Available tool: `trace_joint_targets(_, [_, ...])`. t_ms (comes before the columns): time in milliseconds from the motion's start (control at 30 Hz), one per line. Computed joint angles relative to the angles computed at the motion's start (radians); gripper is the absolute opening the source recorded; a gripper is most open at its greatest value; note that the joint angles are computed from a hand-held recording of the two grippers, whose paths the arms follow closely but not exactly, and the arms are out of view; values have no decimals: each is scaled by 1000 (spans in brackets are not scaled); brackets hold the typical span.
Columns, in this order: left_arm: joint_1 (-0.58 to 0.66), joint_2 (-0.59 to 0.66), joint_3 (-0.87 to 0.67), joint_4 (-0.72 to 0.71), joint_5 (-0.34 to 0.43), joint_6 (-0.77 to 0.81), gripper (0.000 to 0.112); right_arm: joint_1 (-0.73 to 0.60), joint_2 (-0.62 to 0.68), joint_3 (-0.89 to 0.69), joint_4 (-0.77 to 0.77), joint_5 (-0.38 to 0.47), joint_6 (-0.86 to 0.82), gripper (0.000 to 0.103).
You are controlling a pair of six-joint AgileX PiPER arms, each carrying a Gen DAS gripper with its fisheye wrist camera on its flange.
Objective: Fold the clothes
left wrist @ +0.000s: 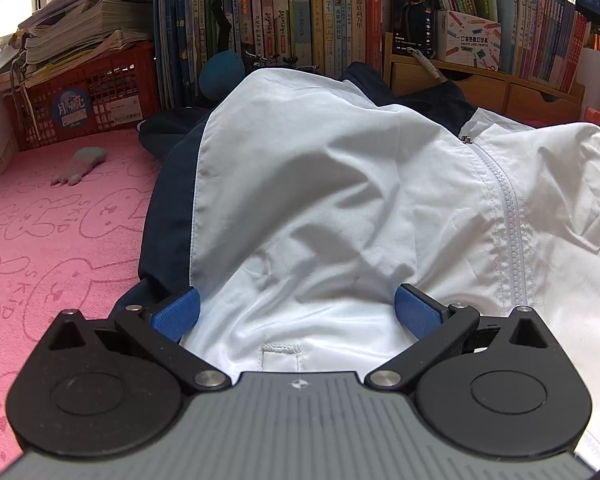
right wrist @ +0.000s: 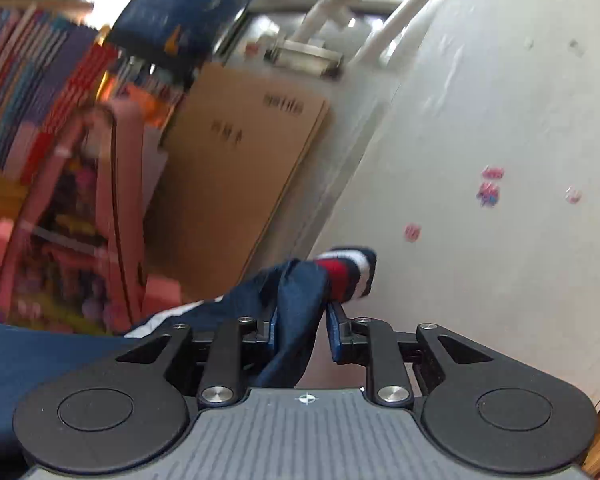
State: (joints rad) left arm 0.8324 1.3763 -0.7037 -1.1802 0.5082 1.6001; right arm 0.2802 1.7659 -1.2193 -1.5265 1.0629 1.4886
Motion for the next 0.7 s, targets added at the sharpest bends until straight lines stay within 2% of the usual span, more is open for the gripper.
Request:
trace_joint_targets(33, [-1,0,0,0,0,0,103,-16,6,-1,50,-26,-48,48])
trace_joint_targets(67, [0,1,-1,1,1,-2,103,-8,-3,25,60,-39,-56,60])
trace_joint_targets(100, [0,1,-1,1,1,-2,103,6,-22,66,40,-52,-39,79])
trace_joint_targets(133, [0,0,-1,1,1,-1,103,25,-46,101,28,-65,-36,88])
trace_joint_targets(233, [1,1,-1,0,1,1,103,102,-140,146,89,-125,-108,88])
trace_joint_targets(367, [3,2,-1,-3,3,5,103,244,-284,135,289,-339,-236,88])
trace_joint_targets(433, [4,2,-1,-4,4,8,103,319,-278,73,445,-445,-381,88])
trace_joint_targets(533, [5,2,0,-5,5,9,103,451,-174,-51,595,-516,-538,88])
trace_joint_targets(700, [9,4,-5,0,12,3,103,636,160,-433,806,-471,-737,88])
